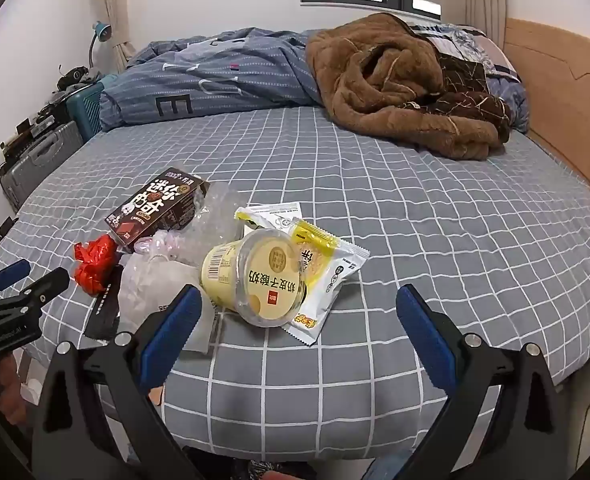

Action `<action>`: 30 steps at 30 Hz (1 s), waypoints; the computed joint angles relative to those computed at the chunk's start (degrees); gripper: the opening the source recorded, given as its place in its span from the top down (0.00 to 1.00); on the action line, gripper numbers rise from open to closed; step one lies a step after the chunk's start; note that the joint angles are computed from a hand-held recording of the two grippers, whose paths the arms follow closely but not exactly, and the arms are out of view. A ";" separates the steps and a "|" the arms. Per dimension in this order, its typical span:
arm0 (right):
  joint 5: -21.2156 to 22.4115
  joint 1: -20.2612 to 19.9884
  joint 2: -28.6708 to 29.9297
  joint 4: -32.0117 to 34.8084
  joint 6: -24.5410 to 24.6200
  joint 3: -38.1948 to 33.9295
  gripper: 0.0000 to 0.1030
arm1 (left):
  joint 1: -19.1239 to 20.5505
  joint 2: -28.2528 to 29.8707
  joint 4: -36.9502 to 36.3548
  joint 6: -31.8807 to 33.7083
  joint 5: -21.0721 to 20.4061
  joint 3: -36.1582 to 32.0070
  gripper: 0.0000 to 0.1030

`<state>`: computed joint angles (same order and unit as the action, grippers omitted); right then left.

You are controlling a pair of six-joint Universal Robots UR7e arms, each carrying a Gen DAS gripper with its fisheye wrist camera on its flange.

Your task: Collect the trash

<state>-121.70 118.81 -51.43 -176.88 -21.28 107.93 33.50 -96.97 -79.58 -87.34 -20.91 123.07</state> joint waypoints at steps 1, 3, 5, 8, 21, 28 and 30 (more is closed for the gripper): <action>0.10 -0.02 0.01 -0.22 -0.06 0.03 0.09 | -0.10 -0.17 -0.24 0.29 0.12 0.14 0.05; 0.36 -0.09 0.03 -0.76 -0.30 0.14 0.09 | -0.26 -0.48 0.03 0.05 0.20 0.14 0.05; 0.36 -0.10 0.06 -1.02 -0.37 0.18 0.09 | 0.09 0.27 1.12 0.25 -0.45 -0.73 0.05; 0.56 -0.14 0.00 -0.78 -0.13 0.09 0.09 | 0.52 0.06 1.63 -0.23 -0.21 -0.46 0.05; 1.49 0.01 0.08 -2.07 -1.73 0.62 0.09 | 0.40 0.71 4.98 -4.39 0.27 -1.21 0.05; 1.45 0.01 0.24 -2.05 -1.50 0.62 0.09 | 0.29 0.56 5.63 -4.80 0.35 -1.31 0.05; 1.66 -0.06 0.22 -1.88 -1.27 0.58 0.09 | 0.33 0.62 5.76 -4.82 0.31 -1.38 0.05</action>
